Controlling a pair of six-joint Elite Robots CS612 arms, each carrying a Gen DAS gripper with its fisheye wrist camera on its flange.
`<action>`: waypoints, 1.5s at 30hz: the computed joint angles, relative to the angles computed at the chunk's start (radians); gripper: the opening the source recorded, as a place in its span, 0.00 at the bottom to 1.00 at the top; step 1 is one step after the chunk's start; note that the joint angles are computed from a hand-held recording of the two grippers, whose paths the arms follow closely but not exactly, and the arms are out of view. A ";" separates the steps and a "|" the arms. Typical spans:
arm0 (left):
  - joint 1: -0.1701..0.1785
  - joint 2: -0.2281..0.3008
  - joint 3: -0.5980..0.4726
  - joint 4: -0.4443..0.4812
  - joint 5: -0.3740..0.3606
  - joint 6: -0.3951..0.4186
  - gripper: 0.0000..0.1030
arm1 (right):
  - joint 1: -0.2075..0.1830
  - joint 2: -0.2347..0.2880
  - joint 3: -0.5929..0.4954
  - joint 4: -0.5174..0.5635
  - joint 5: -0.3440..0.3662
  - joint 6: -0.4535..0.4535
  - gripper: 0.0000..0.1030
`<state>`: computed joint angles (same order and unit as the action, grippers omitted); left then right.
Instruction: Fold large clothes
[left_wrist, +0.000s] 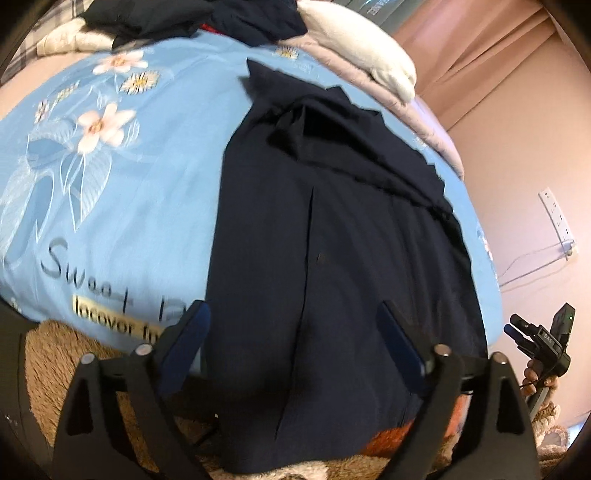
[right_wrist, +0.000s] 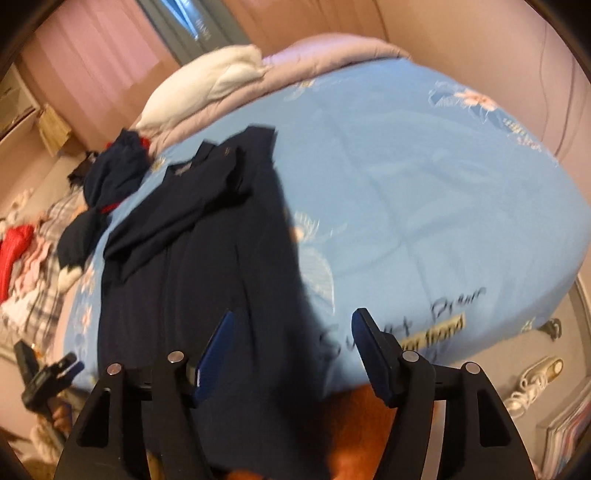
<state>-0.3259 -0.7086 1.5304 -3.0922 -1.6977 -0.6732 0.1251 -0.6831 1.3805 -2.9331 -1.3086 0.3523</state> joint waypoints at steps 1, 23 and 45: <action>-0.001 -0.001 0.007 0.003 -0.004 -0.001 0.93 | 0.001 -0.001 0.006 0.009 0.007 -0.008 0.69; 0.025 0.073 0.010 -0.012 -0.253 -0.016 0.98 | -0.001 0.073 -0.046 0.210 0.209 -0.110 0.50; 0.024 0.020 -0.005 -0.230 -0.292 -0.059 0.04 | -0.006 0.119 -0.155 -0.109 0.436 0.018 0.07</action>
<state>-0.3022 -0.6883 1.5253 -3.3224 -1.9899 -0.7325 0.1194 -0.5642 1.2250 -3.0422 -0.8730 0.3701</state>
